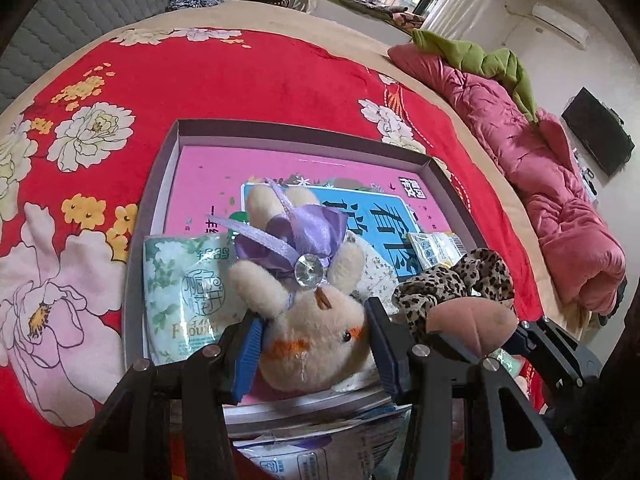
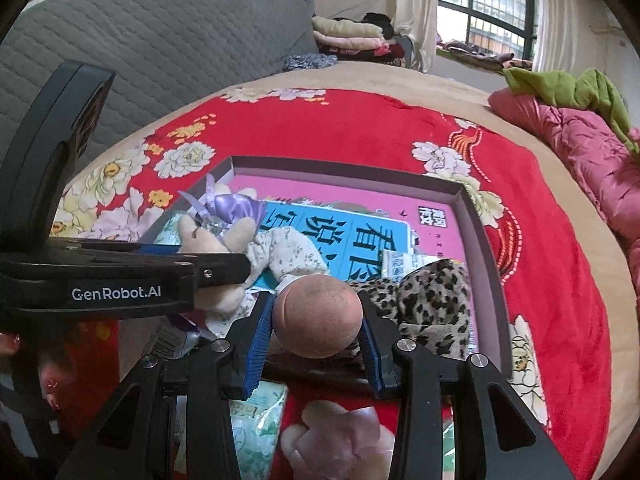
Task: Organize soft objects
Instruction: 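Lower the pink ball into the box and open right tool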
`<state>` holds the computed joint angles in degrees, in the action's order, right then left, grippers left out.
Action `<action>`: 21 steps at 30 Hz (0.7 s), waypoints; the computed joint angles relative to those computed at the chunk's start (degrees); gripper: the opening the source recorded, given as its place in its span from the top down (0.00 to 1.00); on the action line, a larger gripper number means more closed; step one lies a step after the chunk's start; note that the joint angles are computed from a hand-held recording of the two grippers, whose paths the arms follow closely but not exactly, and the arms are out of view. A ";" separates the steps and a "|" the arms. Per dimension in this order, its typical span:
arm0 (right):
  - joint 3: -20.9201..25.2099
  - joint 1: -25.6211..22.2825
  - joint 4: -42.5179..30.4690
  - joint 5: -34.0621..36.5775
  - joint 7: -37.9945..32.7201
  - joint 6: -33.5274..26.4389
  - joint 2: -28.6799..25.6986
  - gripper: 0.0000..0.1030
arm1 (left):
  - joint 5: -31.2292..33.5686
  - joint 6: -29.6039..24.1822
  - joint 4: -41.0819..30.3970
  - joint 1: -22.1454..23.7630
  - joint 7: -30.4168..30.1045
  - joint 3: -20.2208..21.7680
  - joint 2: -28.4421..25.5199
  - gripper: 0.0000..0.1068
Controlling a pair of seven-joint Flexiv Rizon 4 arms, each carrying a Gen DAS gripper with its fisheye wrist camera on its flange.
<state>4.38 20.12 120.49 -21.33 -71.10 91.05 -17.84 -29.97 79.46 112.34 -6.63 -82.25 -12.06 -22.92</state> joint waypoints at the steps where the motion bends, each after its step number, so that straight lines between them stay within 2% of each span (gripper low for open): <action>1: 0.05 0.04 -0.02 -0.06 -0.13 -0.06 -0.13 0.60 | 0.12 -0.04 0.03 -0.03 0.03 0.05 0.00 0.54; 16: -1.33 0.94 -0.69 -0.76 2.34 -2.58 -1.29 0.59 | 2.77 -0.66 -0.74 -0.88 -1.57 1.41 -0.33 0.54; 21: -0.09 -0.03 -1.18 -0.12 2.59 -3.32 -1.46 0.59 | 4.05 -0.88 -1.10 -1.30 -2.20 2.06 -0.47 0.53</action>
